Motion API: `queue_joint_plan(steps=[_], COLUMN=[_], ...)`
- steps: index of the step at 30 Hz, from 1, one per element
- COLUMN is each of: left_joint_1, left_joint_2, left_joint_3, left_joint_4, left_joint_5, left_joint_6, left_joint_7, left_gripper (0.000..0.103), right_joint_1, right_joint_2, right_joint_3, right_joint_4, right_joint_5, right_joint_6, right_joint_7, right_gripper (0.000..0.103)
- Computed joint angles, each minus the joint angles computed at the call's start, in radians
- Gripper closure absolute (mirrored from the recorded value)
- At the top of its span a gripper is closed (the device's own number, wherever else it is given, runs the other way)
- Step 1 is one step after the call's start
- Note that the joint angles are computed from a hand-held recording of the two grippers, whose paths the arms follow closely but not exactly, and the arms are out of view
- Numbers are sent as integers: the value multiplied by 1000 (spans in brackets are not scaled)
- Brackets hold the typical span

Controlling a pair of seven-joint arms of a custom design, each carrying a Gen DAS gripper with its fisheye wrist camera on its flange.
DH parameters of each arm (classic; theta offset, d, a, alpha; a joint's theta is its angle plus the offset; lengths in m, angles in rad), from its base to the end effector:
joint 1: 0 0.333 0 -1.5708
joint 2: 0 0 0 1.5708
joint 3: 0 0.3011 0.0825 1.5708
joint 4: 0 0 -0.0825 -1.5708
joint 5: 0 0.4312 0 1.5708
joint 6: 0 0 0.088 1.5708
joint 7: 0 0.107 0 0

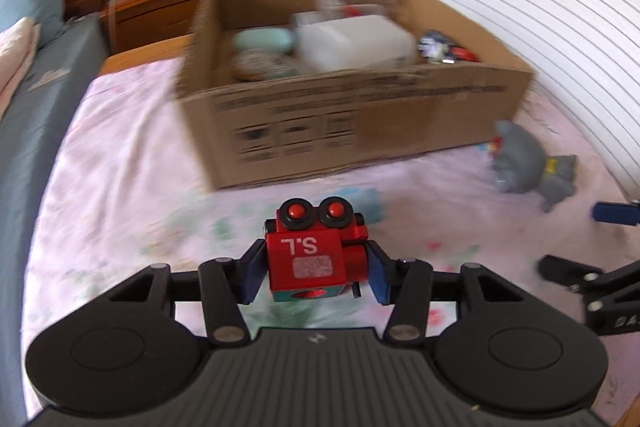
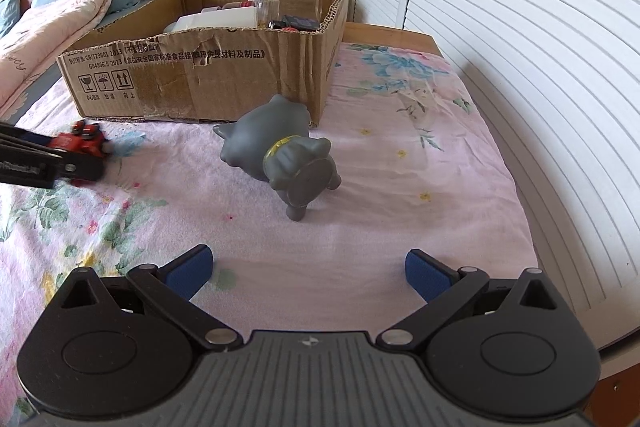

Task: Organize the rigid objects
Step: 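Grasp the grey elephant toy with the right gripper while the left holds the red train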

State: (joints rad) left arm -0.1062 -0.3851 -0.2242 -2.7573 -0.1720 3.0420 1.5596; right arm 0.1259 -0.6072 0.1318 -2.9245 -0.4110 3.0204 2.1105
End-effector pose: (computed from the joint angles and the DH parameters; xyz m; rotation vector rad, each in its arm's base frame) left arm 0.4384 -0.1309 0.3577 -1.7126 2.0249 -0.7379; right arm 0.3824 0.1242 0.3619 -1.8977 1.6948 -0.6642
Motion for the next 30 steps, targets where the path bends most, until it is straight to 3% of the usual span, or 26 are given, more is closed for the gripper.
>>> queue_joint_plan(steps=[3,5,11,16,18,22,30], left_joint_1=[22,9,-42,-96,-121,-155,-158], left_joint_2=[-24,-32,-29,-27,-24,-21,-18], left_joint_3=[8,33,88,141,166,201,197], left_joint_4=[-24,-35,-44,-44,-43,-38,-33], left_joint_5=[4,-9,-57,-119,-150,-206,-269], left_joint_6=[-1,2,27,34,39,41,39], left_joint_7=[-3,13,82,147,176,230,278], left_gripper=[52,52,52,52,52,52,52], right_joint_1=[12,55,150,70,77,18,-23], right_joint_2=[0,7,39,124,154,209,273], right_joint_3=[7,-26,-88,9,-5,47,58], right_joint_4=[24,45,77,168,188,247,311], right_joint_5=[16,38,105,95,102,36,-119], right_joint_6=[-64,-104,-55,-91,-74,-105,-129], right_joint_7=[19,-2,-72,44,73,176,345], right_gripper=[0,0,0,0,0,0,0])
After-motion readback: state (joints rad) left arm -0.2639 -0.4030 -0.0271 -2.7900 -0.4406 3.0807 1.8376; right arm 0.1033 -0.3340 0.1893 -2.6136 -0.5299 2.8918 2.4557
